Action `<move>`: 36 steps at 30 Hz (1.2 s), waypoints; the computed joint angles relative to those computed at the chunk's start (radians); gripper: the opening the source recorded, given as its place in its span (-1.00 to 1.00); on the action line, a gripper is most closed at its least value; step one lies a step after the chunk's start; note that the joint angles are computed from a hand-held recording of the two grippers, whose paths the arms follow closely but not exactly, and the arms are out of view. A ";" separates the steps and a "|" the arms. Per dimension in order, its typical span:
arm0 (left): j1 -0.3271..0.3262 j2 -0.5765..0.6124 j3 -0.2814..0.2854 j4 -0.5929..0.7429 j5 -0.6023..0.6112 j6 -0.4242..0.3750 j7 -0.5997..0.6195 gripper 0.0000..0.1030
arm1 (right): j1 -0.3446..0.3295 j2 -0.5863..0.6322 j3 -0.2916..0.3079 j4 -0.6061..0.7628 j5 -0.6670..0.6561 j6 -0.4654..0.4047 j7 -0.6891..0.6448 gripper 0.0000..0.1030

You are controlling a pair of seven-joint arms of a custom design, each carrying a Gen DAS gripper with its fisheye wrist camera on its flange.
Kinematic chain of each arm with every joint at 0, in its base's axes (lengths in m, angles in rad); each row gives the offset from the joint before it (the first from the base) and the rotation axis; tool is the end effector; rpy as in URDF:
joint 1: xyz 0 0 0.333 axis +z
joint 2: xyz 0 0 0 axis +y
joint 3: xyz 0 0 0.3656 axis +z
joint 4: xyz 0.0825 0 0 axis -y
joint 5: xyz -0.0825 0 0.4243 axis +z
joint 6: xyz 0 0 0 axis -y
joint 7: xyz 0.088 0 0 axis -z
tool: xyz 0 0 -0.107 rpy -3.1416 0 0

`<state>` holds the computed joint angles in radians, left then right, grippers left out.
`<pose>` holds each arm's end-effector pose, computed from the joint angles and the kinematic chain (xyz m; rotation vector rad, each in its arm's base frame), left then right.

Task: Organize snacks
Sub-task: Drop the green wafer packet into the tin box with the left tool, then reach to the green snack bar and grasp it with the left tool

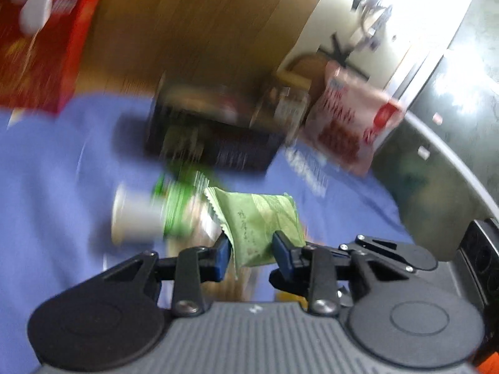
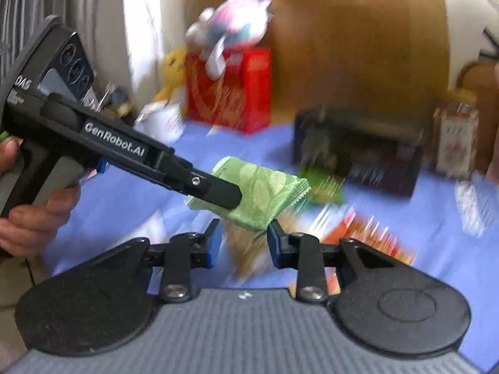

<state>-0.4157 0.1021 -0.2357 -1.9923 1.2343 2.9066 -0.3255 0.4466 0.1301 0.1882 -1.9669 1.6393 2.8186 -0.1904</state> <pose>0.4816 -0.4330 0.5058 -1.9271 1.6575 -1.2932 0.5532 0.3405 0.4754 -1.9441 0.6457 -0.3029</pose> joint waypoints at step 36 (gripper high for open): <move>0.026 -0.022 0.090 -0.065 -0.120 -0.004 0.027 -0.08 | -0.115 0.118 0.027 0.101 -0.447 -0.212 0.613 -0.28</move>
